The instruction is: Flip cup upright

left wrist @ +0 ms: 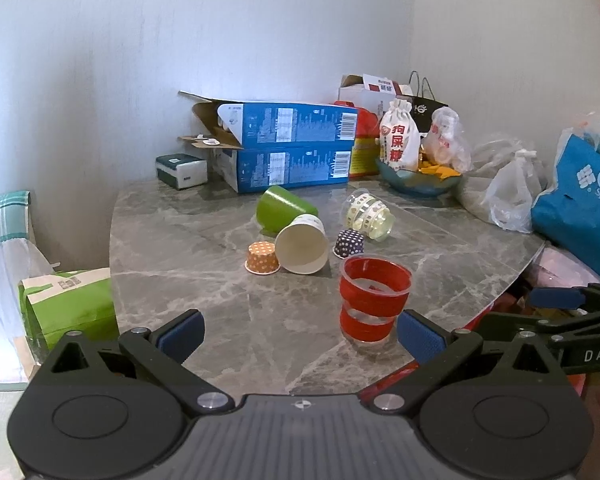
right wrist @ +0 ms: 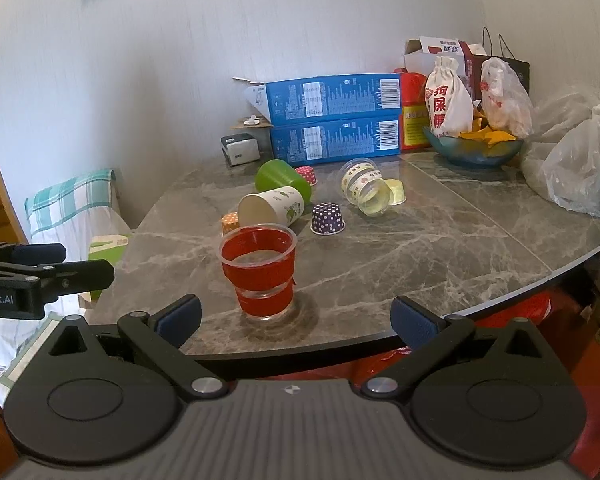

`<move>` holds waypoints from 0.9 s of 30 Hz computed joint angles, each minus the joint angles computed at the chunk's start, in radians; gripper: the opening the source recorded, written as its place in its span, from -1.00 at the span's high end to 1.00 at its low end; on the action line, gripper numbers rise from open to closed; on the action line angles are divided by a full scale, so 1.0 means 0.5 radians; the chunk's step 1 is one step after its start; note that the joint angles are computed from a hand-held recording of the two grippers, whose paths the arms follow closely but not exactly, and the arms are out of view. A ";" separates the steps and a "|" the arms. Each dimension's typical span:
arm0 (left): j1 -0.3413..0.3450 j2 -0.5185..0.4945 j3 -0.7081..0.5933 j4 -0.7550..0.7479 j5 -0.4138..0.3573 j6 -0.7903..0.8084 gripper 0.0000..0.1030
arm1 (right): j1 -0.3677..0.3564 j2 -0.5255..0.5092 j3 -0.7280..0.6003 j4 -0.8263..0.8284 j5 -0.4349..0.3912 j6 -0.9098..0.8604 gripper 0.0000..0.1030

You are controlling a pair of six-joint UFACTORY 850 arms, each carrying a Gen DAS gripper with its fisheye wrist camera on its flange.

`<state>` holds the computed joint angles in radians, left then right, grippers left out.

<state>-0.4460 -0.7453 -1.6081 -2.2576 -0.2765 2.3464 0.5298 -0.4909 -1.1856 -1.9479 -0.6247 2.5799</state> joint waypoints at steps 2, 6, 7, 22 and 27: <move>0.004 -0.009 -0.019 0.059 0.011 -0.070 -1.00 | -0.003 -0.002 -0.006 -0.002 0.005 -0.010 -0.98; 0.007 -0.018 -0.037 0.109 0.023 -0.117 -1.00 | -0.008 -0.011 -0.020 0.005 0.016 -0.030 -0.98; 0.007 -0.020 -0.040 0.100 0.030 -0.103 -1.00 | -0.010 -0.013 -0.022 0.003 0.019 -0.028 -0.98; -0.001 -0.049 -0.089 0.234 0.042 -0.231 -1.00 | -0.016 -0.022 -0.029 0.017 0.019 -0.038 -0.98; -0.007 -0.078 -0.120 0.325 0.054 -0.314 -1.00 | -0.022 -0.027 -0.028 0.000 0.008 -0.011 -0.98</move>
<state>-0.4494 -0.7844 -1.6682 -2.0952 -0.2495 2.1893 0.5185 -0.5042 -1.1996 -1.9480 -0.6205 2.5742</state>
